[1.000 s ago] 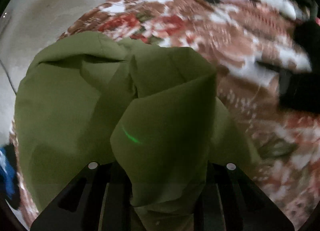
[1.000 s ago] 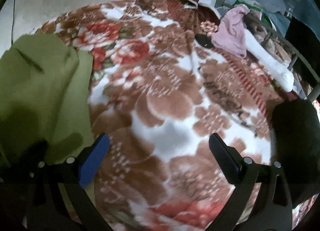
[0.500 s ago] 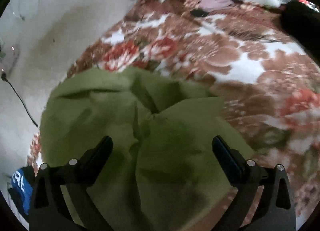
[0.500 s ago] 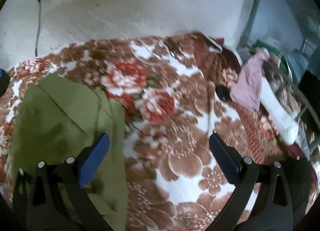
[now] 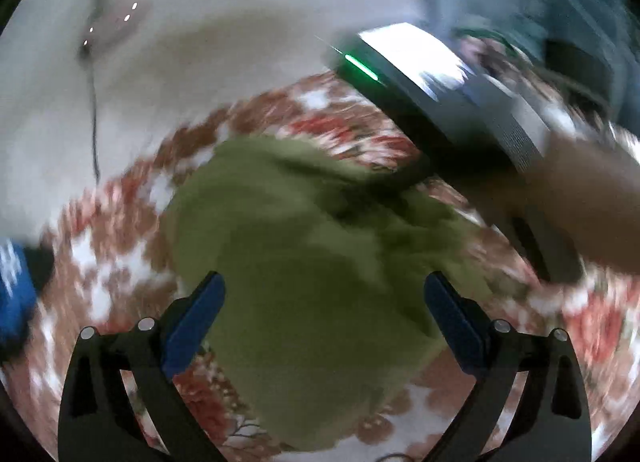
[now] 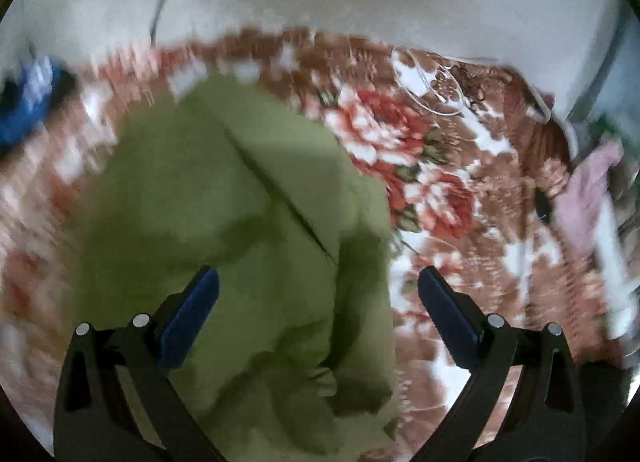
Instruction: Fold large clothes
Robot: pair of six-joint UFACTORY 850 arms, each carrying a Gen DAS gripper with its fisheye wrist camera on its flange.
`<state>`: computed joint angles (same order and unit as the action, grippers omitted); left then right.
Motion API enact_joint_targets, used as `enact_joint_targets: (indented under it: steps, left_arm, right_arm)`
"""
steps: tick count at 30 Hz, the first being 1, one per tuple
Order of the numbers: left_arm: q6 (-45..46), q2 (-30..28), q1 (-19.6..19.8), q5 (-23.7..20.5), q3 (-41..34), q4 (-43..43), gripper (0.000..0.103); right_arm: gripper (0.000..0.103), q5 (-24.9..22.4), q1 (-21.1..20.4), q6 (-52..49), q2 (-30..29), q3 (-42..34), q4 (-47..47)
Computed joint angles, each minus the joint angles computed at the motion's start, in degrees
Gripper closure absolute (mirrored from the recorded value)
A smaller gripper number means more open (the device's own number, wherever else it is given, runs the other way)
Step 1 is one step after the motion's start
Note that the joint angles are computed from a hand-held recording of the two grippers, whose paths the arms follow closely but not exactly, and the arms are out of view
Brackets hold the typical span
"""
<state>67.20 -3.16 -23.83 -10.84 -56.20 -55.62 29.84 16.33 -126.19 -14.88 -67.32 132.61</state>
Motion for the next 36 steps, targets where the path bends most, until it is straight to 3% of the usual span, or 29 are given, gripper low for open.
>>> enact_joint_targets:
  steps: [1, 4, 7, 9, 15, 24, 26, 30, 33, 36]
  left_arm:
    - [-2.4, -1.9, 1.1, -1.7, -2.0, 1.4, 0.005]
    - [-4.3, -9.5, 4.2, -10.0, -10.2, 1.3, 0.005]
    - [-13.1, -16.0, 5.0, -14.3, -16.1, 8.4, 0.005]
    - [-17.4, -18.4, 4.9, -13.8, -17.2, 11.9, 0.006]
    - [-17.0, -18.9, 3.9, -8.6, -14.1, 15.6, 0.005]
    - [-16.3, -20.9, 6.4, -13.8, -16.1, 15.5, 0.007]
    - [-18.8, -19.6, 6.4, -13.1, -15.7, 18.6, 0.008]
    - [-10.2, -15.1, 8.9, -12.5, -14.6, 9.1, 0.005]
    - [-10.0, -14.8, 10.5, -13.6, -17.2, 6.7, 0.005]
    - [-16.6, -17.8, 11.0, -14.5, -21.5, 10.4, 0.005]
  right_arm:
    - [0.005, 2.4, 0.6, 0.6, -1.8, -0.5, -1.2]
    - [0.005, 1.9, 0.1, -0.6, -2.4, 1.7, 2.6]
    - [0.005, 2.1, -0.5, 0.3, -1.8, 4.7, 2.3]
    - [0.005, -1.6, -1.9, 1.6, 0.0, 8.4, 3.0]
    - [0.005, -8.5, -3.7, 6.4, 3.7, 14.9, -1.6]
    - [0.005, -10.5, -4.9, -1.1, 6.6, 19.0, 6.1]
    - [0.005, -8.0, -4.7, -4.3, 7.8, 18.9, 9.4]
    - [0.005, -4.5, -4.0, -3.8, 11.6, 18.1, 10.0]
    - [0.005, -8.4, -3.9, -2.8, 13.0, 15.2, 9.0]
    - [0.005, -11.4, -2.9, 2.0, 8.1, 6.7, 2.8]
